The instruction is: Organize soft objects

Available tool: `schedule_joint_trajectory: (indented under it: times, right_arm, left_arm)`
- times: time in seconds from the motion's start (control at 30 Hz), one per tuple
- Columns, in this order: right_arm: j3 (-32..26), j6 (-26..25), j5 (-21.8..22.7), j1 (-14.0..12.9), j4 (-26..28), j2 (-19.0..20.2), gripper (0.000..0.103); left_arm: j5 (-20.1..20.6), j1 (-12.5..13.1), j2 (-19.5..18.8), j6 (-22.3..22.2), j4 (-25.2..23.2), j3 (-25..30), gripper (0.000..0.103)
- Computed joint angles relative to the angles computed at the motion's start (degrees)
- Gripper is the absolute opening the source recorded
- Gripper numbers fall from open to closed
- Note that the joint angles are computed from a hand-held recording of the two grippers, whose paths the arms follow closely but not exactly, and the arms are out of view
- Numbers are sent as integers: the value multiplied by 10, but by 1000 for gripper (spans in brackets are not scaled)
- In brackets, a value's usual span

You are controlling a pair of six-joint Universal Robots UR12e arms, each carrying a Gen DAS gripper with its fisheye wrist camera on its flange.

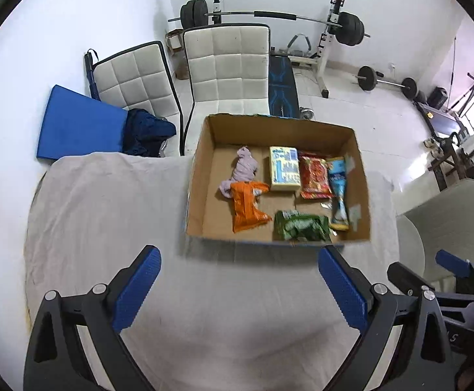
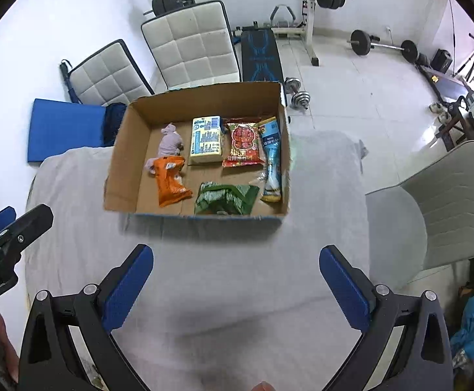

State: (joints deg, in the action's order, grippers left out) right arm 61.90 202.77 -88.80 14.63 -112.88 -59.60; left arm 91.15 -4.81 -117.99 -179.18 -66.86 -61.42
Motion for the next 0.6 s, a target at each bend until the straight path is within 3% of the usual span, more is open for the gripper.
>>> schedule_joint_trajectory:
  times: [0.23, 0.6]
  right_arm:
    - [63, -5, 10, 6, -32, -70, 103]
    - [104, -17, 15, 20, -45, -136, 103]
  left_arm:
    - [-10, 3, 59, -18, 23, -53, 99]
    - [5, 2, 117, -20, 53, -94, 99]
